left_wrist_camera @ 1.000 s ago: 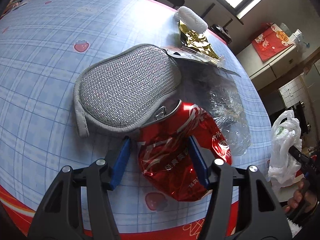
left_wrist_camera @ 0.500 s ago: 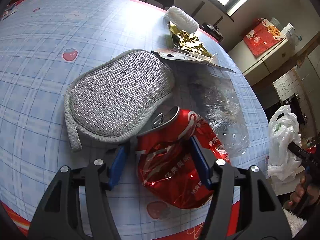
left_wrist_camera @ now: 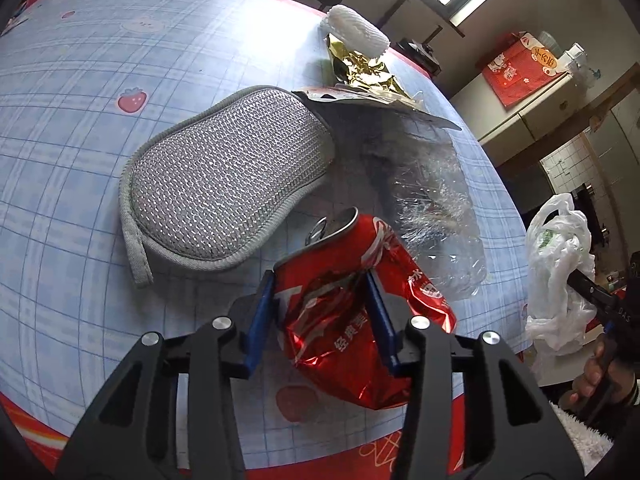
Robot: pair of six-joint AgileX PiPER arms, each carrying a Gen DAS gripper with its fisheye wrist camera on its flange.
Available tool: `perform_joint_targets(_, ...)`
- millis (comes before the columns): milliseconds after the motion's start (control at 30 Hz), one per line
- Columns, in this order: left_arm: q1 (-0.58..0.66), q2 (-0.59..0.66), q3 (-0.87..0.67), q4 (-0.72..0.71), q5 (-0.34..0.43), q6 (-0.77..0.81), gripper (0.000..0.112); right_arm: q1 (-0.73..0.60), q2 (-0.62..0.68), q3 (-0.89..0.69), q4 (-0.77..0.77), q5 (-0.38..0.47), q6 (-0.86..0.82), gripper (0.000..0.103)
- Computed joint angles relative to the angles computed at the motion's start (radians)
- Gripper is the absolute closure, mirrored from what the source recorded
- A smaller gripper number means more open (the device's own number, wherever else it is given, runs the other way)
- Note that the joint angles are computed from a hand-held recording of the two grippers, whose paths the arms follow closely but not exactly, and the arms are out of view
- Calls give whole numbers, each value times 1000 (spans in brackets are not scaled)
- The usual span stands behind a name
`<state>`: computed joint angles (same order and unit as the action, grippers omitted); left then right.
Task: Collect trash
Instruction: 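Lift the white bag with the right tool while the left tool grasps the crushed red can, then drop the white bag into the bin with the right tool while the left tool lifts the can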
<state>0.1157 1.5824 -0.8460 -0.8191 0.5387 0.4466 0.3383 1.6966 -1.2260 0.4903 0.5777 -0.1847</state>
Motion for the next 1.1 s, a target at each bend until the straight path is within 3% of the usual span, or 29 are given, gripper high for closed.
perform_joint_targets(200,2,-117,41,2,8,-6,69,-12,-4,14,26,-9,-19,70)
perform_joint_targets(733,-39,-306,-47,242,41,-253,69,-37,-26,15,99,-41,-108,70)
perform_joint_targets(900,-99,-298,-158,324,65,-354,68,-122,-53,11,145,-44,-178,70)
perform_joint_targets(1100,-216,-273,-268,452,39,-528,68,-298,-40,-54,124,9,-233,70)
